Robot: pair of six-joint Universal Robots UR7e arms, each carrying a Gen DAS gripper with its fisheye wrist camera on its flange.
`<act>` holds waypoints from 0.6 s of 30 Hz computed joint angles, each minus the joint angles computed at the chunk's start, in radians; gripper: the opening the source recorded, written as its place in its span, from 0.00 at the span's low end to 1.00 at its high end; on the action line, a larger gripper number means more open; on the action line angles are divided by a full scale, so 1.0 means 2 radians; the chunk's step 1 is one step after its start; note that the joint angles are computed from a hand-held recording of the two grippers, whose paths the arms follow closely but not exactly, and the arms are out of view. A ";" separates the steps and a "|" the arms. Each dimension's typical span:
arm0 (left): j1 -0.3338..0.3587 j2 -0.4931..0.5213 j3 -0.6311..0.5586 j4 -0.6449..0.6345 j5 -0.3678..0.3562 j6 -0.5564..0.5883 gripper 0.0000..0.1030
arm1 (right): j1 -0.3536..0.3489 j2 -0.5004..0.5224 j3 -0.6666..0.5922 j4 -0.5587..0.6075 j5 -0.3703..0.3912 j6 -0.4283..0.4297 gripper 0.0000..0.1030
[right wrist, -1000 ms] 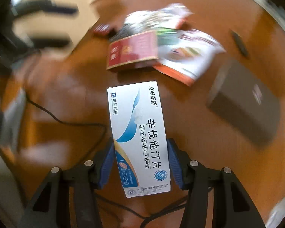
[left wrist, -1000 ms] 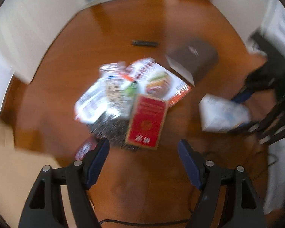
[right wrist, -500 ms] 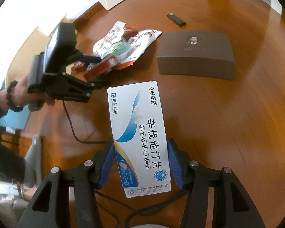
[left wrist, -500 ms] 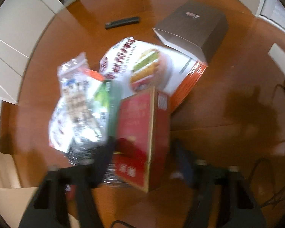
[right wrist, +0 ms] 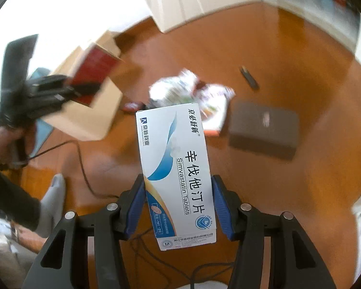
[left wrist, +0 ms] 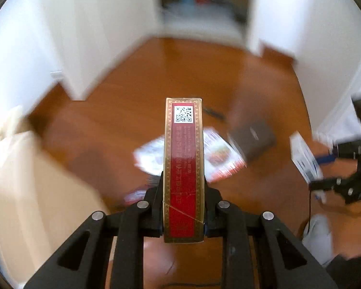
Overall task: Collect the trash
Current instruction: 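Drop the red cigarette box into the bin with the left tool while the right drops the Simvastatin box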
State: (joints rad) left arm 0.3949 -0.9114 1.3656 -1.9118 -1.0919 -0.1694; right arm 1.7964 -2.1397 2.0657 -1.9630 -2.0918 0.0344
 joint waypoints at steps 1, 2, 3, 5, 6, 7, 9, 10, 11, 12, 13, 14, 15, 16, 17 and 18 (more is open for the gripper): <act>0.000 -0.018 -0.011 0.012 0.024 -0.030 0.21 | 0.020 0.011 -0.015 0.010 -0.008 0.013 0.54; 0.001 -0.028 -0.021 0.021 0.043 -0.048 0.21 | 0.055 0.035 -0.043 0.027 -0.018 0.037 0.54; 0.006 -0.039 -0.036 0.035 0.066 -0.064 0.21 | 0.081 0.055 -0.066 0.039 -0.026 0.052 0.54; 0.015 -0.049 -0.055 0.056 0.100 -0.078 0.21 | 0.120 0.091 -0.105 0.058 -0.039 0.073 0.54; 0.024 -0.053 -0.067 0.069 0.108 -0.087 0.21 | 0.145 0.119 -0.134 0.068 -0.044 0.083 0.54; 0.031 -0.056 -0.070 0.077 0.110 -0.095 0.21 | 0.155 0.132 -0.147 0.071 -0.044 0.087 0.54; 0.047 -0.059 -0.077 0.094 0.115 -0.107 0.21 | 0.180 0.175 -0.192 0.084 -0.037 0.098 0.54; 0.055 -0.056 -0.081 0.094 0.110 -0.107 0.21 | 0.187 0.193 -0.211 0.092 -0.032 0.101 0.54; 0.062 -0.054 -0.085 0.104 0.105 -0.108 0.22 | 0.193 0.207 -0.225 0.099 -0.028 0.105 0.54; 0.065 -0.049 -0.088 0.119 0.104 -0.116 0.26 | 0.199 0.226 -0.244 0.106 -0.019 0.109 0.54; 0.072 -0.048 -0.099 0.140 0.097 -0.130 0.32 | 0.202 0.243 -0.263 0.113 -0.010 0.113 0.54; 0.072 -0.050 -0.102 0.144 0.093 -0.138 0.37 | 0.206 0.259 -0.280 0.122 -0.003 0.119 0.54; 0.073 -0.055 -0.096 0.139 0.094 -0.144 0.51 | 0.210 0.278 -0.301 0.135 0.001 0.124 0.54; 0.077 -0.056 -0.099 0.134 0.099 -0.150 0.62 | 0.213 0.292 -0.315 0.143 0.002 0.127 0.54; 0.080 -0.066 -0.093 0.125 0.097 -0.154 0.64 | 0.215 0.307 -0.332 0.149 0.003 0.127 0.54; 0.080 -0.072 -0.096 0.123 0.097 -0.165 0.64 | 0.219 0.327 -0.351 0.153 0.004 0.129 0.54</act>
